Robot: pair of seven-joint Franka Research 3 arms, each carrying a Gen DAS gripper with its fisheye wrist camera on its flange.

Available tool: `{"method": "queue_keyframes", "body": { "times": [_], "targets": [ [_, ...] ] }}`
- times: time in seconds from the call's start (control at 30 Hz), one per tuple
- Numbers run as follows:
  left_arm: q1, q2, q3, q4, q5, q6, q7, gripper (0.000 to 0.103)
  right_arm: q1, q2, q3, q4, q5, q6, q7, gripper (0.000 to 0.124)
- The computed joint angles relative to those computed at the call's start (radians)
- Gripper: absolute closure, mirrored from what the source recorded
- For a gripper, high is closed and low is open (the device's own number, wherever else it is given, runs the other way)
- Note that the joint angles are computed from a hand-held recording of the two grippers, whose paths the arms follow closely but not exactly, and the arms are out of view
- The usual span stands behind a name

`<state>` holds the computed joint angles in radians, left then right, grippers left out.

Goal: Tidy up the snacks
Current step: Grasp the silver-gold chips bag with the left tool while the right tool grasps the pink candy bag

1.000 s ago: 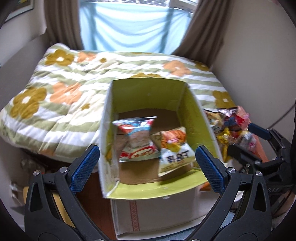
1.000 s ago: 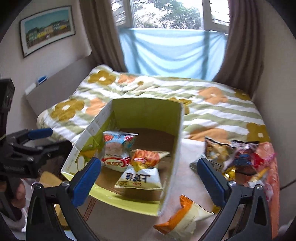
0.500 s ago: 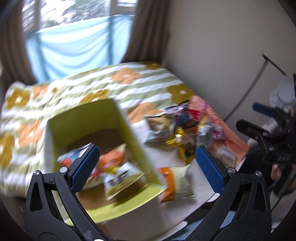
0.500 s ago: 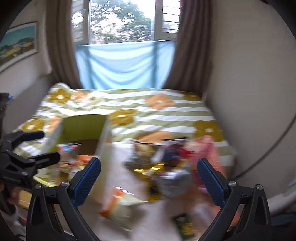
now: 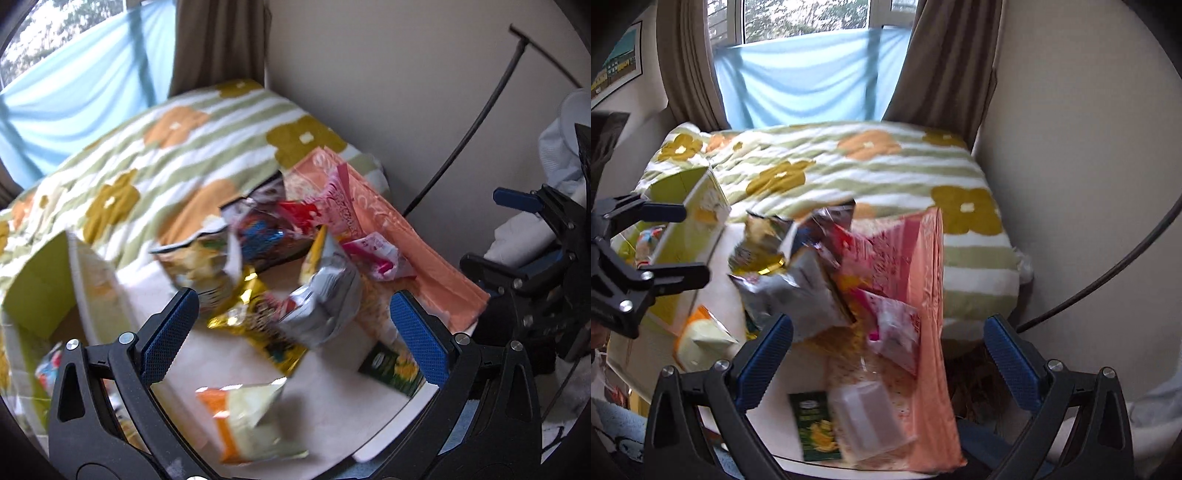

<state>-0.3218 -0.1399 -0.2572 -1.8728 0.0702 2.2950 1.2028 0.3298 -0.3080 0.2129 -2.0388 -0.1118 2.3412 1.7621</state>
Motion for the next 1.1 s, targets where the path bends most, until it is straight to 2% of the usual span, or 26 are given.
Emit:
{"method": "queue_keyframes", "body": {
  "times": [0.17, 0.37, 0.53, 0.6, 0.77, 0.87, 0.9, 0.93, 1.03, 1.1],
  "targets": [
    [-0.007, 0.147, -0.016, 0.128, 0.033, -0.074, -0.026, 0.000, 0.020, 0.077, -0.067, 0.006, 0.137, 0.007, -0.155, 0.029],
    [-0.008, 0.250, -0.020, 0.190, -0.008, -0.135, 0.028, 0.000, 0.026, 0.154, -0.078, 0.011, 0.206, 0.014, -0.251, 0.035],
    [-0.007, 0.318, -0.027, 0.218, -0.034, -0.153, 0.090, 0.000, 0.029, 0.184, -0.072, -0.015, 0.183, 0.058, -0.268, 0.042],
    [-0.008, 0.338, -0.029, 0.226, -0.039, -0.157, 0.112, 0.000, 0.030, 0.201, -0.072, -0.014, 0.171, 0.060, -0.272, 0.049],
    [-0.003, 0.354, -0.034, 0.210, -0.070, -0.136, 0.153, 0.002, 0.037, 0.230, -0.070, -0.003, 0.117, 0.056, -0.280, 0.052],
    [0.005, 0.357, -0.038, 0.199, -0.104, -0.126, 0.174, 0.014, 0.041, 0.242, -0.072, 0.005, 0.101, 0.047, -0.274, 0.053],
    [0.003, 0.361, -0.037, 0.204, -0.103, -0.135, 0.178, 0.026, 0.043, 0.244, -0.073, 0.006, 0.103, 0.045, -0.276, 0.054],
    [0.003, 0.366, -0.038, 0.207, -0.105, -0.143, 0.183, 0.031, 0.044, 0.246, -0.074, 0.007, 0.103, 0.043, -0.276, 0.054],
    [0.003, 0.365, -0.039, 0.203, -0.109, -0.137, 0.197, 0.033, 0.046, 0.259, -0.076, 0.014, 0.094, 0.039, -0.273, 0.054],
    [0.006, 0.360, -0.040, 0.198, -0.126, -0.131, 0.202, 0.042, 0.047, 0.266, -0.077, 0.018, 0.087, 0.038, -0.266, 0.055]
  ]
}}
